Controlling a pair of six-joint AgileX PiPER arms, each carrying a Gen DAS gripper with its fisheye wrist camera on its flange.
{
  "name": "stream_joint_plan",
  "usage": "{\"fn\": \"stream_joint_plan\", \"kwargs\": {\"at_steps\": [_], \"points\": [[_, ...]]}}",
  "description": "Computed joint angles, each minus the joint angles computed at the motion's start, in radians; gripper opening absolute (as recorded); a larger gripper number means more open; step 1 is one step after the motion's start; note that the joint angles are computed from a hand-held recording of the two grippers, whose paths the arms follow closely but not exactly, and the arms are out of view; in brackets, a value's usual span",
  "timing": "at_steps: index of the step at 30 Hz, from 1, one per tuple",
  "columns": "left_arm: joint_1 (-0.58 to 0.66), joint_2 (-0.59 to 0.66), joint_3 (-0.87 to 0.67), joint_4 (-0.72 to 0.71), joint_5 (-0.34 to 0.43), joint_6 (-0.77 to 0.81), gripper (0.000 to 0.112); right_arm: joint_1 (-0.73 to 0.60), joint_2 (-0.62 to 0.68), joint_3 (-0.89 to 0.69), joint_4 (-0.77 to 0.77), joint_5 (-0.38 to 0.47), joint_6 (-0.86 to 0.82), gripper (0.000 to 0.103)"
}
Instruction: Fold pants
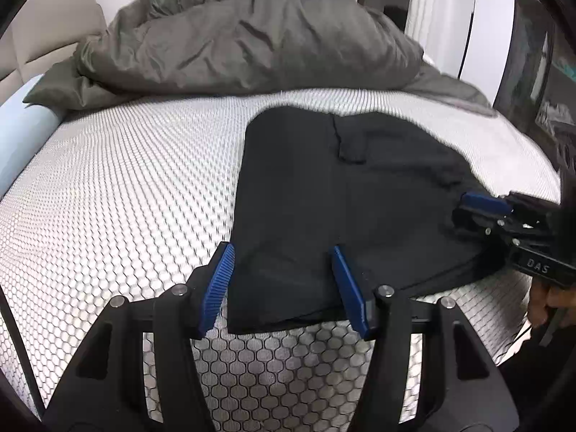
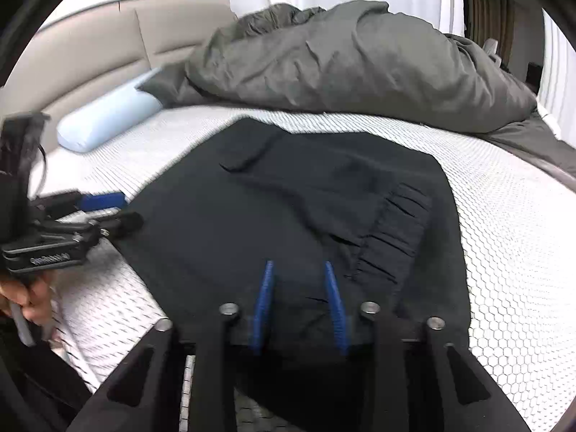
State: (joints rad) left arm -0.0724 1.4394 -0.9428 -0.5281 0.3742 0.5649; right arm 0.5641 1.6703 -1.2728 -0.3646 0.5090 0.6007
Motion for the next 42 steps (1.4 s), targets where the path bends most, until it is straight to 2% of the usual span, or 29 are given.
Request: {"fn": "stream_joint_plan", "kwargs": {"at_steps": [2,4,6,10,12,14,18,23,27,31,33,34,36,37,40,42], "points": [[-0.008,0.0,-0.022,0.021,-0.005,-0.033,0.055,-0.018,-0.023,-0.008,0.095,-0.027,-0.053,0.053],[-0.027,0.039,-0.081,0.093,0.0,-0.128,0.055,-0.016,-0.008,-0.056,0.085,-0.018,-0.03,0.053],[-0.034,0.092,-0.154,0.085,0.036,-0.147,0.055,-0.016,0.039,-0.131,0.114,0.002,-0.058,0.053],[-0.063,0.233,-0.294,0.238,0.1,-0.287,0.055,-0.012,0.187,-0.314,0.144,0.137,-0.12,0.054],[-0.064,0.255,-0.298,0.229,0.082,-0.26,0.058,-0.003,0.244,-0.362,0.078,0.231,-0.102,0.053],[-0.061,0.24,-0.273,0.205,0.066,-0.223,0.06,-0.001,0.228,-0.32,0.004,0.227,-0.066,0.05],[-0.06,0.226,-0.245,0.201,0.047,-0.215,0.061,-0.037,0.166,-0.248,0.053,0.181,-0.088,0.046],[-0.059,0.217,-0.235,0.2,0.045,-0.216,0.061,0.005,0.189,-0.279,-0.038,0.222,-0.035,0.052],[-0.053,0.212,-0.224,0.172,0.043,-0.197,0.061,-0.011,0.189,-0.279,0.008,0.2,-0.038,0.054],[-0.065,0.2,-0.224,0.236,0.044,-0.259,0.061,-0.015,0.199,-0.308,0.052,0.184,-0.036,0.054],[-0.079,0.189,-0.245,0.299,0.071,-0.321,0.06,-0.006,0.207,-0.336,0.059,0.183,-0.041,0.054],[-0.084,0.181,-0.255,0.29,0.071,-0.304,0.06,0.001,0.224,-0.374,0.062,0.196,-0.054,0.054],[-0.1,0.18,-0.279,0.255,0.036,-0.252,0.06,0.018,0.28,-0.484,0.041,0.247,-0.063,0.054],[-0.107,0.206,-0.317,0.269,0.052,-0.265,0.06,0.023,0.312,-0.541,0.029,0.284,-0.057,0.054],[-0.091,0.329,-0.45,0.289,0.175,-0.342,0.06,-0.002,0.447,-0.754,0.054,0.456,-0.058,0.054],[-0.056,0.38,-0.485,0.2,0.209,-0.266,0.06,-0.023,0.5,-0.816,0.048,0.536,-0.055,0.054]]}}
